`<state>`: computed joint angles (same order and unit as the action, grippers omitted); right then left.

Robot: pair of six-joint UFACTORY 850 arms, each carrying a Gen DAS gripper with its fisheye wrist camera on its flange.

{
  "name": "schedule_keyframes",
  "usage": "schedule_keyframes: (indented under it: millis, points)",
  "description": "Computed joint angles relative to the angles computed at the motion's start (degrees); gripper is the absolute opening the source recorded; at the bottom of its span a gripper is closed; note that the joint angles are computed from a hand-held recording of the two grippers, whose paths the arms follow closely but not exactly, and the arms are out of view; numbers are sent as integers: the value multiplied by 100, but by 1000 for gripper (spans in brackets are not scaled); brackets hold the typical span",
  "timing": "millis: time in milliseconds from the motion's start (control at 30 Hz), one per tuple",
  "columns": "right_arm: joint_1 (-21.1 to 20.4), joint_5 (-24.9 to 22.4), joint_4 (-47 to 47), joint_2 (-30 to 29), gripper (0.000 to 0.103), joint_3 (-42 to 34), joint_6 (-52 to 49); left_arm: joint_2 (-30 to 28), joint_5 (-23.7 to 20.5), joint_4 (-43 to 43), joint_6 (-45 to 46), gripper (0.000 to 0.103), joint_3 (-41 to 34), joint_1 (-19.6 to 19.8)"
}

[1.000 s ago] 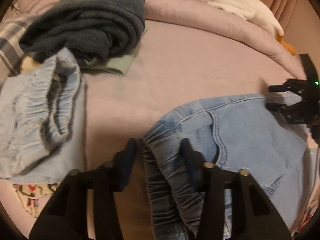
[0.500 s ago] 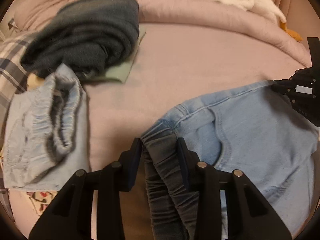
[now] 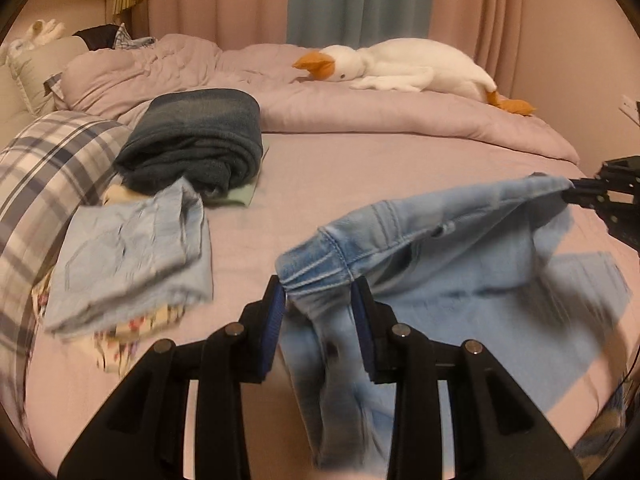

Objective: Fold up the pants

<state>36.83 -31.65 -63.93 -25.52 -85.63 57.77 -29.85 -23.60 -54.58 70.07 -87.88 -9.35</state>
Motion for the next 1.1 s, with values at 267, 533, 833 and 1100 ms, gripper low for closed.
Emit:
schedule_keyframes:
  millis: [267, 533, 833, 1100]
  points:
    - [534, 168, -115, 544, 5, 1073, 317, 625, -317, -1081, -577, 30, 1471, 674]
    - [663, 368, 679, 162, 5, 1322, 550, 407, -2083, -2863, -928, 51, 1656, 902]
    - [641, 433, 179, 265, 5, 1353, 1359, 155, -1553, -2476, -1873, 22, 1167, 671]
    - [918, 232, -484, 532, 5, 1621, 1741, 324, -1122, -1936, -1601, 17, 1283, 643]
